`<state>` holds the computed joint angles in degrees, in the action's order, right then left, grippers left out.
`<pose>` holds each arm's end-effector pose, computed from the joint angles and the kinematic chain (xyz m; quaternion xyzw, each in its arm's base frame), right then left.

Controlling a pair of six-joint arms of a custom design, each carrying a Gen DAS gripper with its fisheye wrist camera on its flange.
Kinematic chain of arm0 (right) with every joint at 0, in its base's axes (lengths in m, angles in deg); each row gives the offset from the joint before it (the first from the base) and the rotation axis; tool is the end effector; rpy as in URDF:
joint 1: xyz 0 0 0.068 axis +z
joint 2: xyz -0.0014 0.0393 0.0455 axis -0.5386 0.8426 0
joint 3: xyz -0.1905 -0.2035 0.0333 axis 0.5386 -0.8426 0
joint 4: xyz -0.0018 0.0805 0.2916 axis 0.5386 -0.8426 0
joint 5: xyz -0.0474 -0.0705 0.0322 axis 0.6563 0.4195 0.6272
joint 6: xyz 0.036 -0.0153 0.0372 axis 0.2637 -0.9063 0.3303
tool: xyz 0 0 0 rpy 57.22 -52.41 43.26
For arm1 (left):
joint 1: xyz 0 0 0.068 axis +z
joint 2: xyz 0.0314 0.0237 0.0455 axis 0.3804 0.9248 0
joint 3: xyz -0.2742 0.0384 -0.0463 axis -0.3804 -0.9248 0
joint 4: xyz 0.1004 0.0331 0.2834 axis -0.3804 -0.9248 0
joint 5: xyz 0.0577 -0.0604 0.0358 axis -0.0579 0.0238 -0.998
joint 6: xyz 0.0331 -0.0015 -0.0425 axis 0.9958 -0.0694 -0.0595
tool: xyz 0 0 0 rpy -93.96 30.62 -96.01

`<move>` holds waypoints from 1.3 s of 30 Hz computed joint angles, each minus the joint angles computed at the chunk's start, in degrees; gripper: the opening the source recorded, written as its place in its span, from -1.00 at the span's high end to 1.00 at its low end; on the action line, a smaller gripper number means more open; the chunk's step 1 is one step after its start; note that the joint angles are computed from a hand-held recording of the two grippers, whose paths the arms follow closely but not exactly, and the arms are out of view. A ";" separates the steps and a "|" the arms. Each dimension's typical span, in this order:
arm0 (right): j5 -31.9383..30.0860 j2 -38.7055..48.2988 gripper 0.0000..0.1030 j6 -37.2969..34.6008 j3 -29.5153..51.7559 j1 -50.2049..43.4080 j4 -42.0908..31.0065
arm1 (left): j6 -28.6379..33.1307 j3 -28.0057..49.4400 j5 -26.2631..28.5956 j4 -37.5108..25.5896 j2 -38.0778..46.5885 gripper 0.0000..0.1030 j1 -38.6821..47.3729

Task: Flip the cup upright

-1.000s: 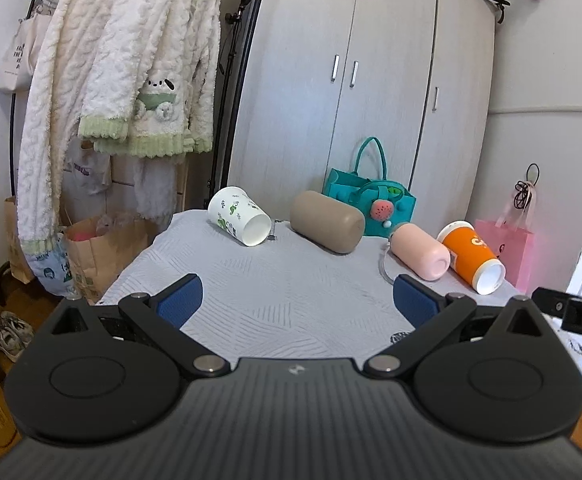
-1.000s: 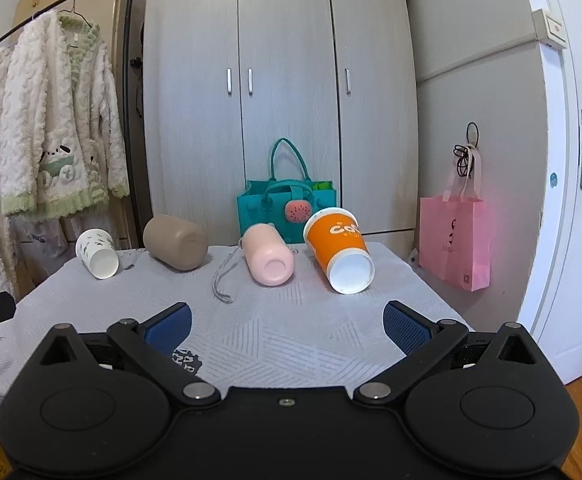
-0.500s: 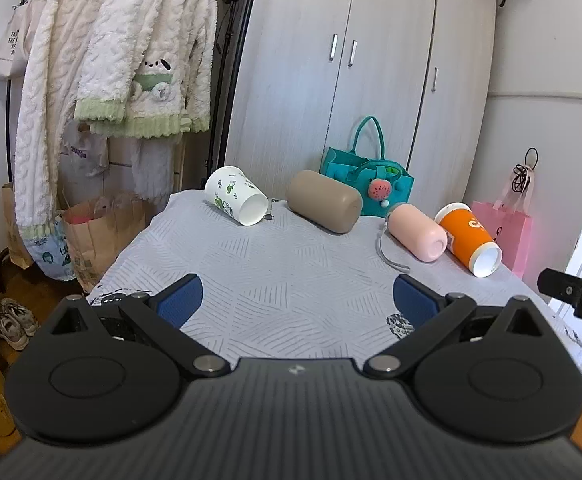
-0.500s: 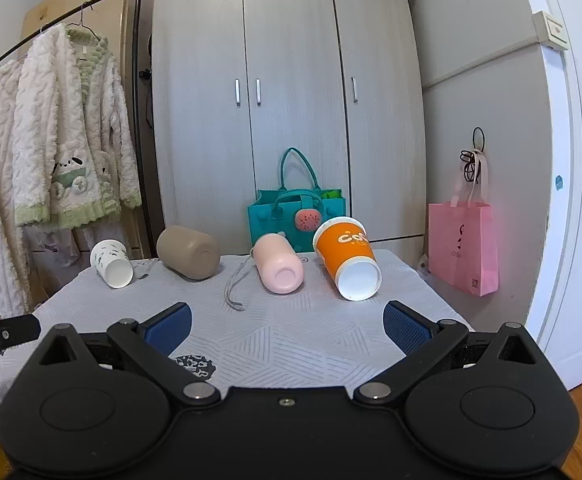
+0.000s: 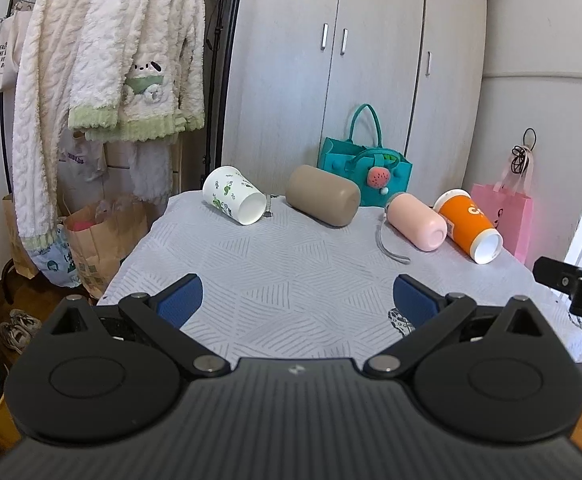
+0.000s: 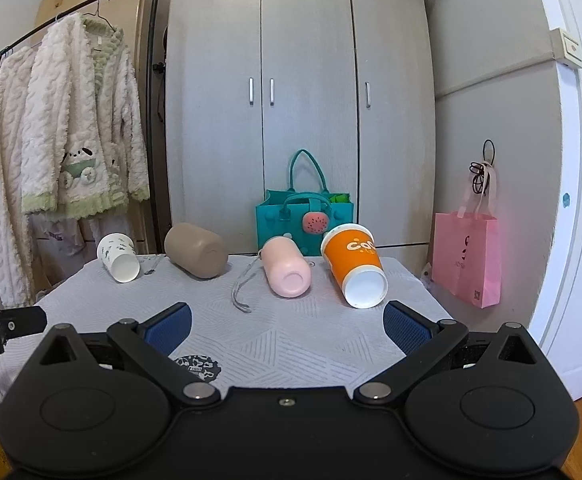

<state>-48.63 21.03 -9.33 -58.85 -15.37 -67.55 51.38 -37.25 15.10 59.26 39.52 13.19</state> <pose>0.1718 0.0427 0.2170 0.0045 0.8081 0.0042 0.5890 0.1781 -0.0267 0.1958 -0.0152 0.8243 -0.0667 0.5620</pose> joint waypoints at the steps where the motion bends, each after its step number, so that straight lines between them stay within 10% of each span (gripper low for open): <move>1: -0.38 -0.02 -1.00 -0.23 0.07 0.02 0.25 | 0.24 0.27 0.32 -0.10 0.12 -1.00 0.31; 19: -48.59 25.89 -1.00 -18.42 29.83 -19.49 -10.54 | 3.56 17.82 9.15 -0.86 22.22 -1.00 10.00; 39: -36.37 62.25 -0.99 -35.63 54.72 -6.43 -9.06 | 3.95 34.01 11.94 5.45 48.80 -1.00 15.26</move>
<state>-85.00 83.28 -44.96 -4.13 -21.80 -76.61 55.32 -3.23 27.04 64.72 88.32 28.45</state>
